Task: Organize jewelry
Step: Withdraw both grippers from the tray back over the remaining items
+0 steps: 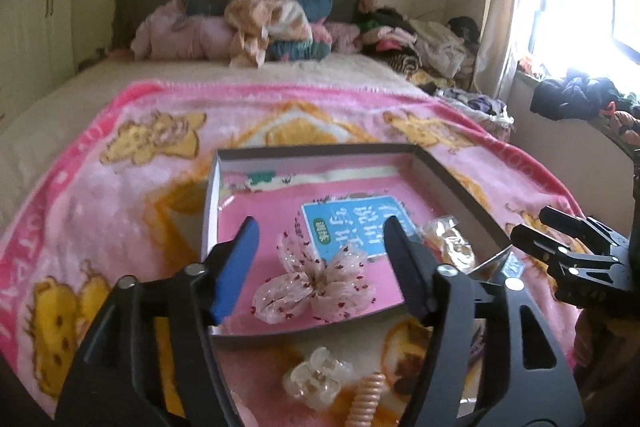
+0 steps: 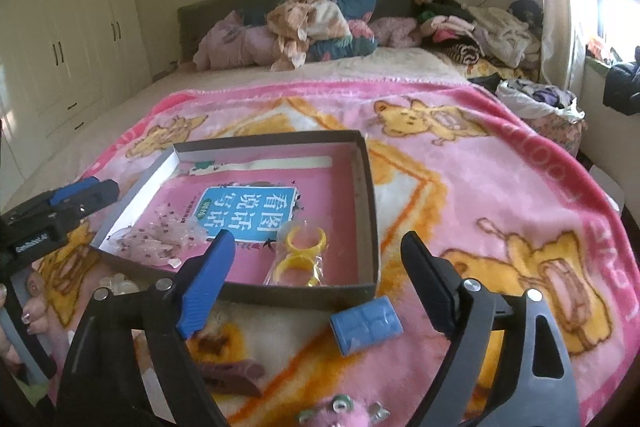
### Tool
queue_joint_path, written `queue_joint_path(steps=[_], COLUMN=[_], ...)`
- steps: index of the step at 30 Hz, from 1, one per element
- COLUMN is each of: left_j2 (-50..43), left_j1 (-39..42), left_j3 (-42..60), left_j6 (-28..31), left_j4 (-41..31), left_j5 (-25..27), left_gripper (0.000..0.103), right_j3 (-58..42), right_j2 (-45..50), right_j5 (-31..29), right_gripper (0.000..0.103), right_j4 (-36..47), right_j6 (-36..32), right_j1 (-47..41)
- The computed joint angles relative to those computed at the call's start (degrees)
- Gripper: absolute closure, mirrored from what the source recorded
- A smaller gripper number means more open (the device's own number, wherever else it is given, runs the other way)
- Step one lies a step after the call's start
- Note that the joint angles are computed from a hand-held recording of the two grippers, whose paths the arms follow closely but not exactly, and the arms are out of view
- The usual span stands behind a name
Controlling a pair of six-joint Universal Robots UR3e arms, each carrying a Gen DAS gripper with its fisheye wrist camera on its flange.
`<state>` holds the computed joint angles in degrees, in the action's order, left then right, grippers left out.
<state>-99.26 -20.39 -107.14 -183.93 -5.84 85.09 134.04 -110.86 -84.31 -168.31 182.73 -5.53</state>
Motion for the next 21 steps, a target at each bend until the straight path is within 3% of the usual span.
queue_joint_path(steps=[9,21], left_j2=[8.0,16.6], left_j1=[-0.8,-0.4], left_j3=[-7.6,-18.4], left_j6=[0.4,-1.7], left_j4=[3.1,5.3], left_j5=[0.9,2.1], left_gripper=[0.018,0.017], right_j3=[4.5,11.2], right_j2=[-11.0,-26.3], right_j5=[-1.4,-4.4], right_gripper=[0.019,0.016], right_j4=[4.4,12.8], right_j6=[-0.1,0.7], right_j1=[1.0,4.1])
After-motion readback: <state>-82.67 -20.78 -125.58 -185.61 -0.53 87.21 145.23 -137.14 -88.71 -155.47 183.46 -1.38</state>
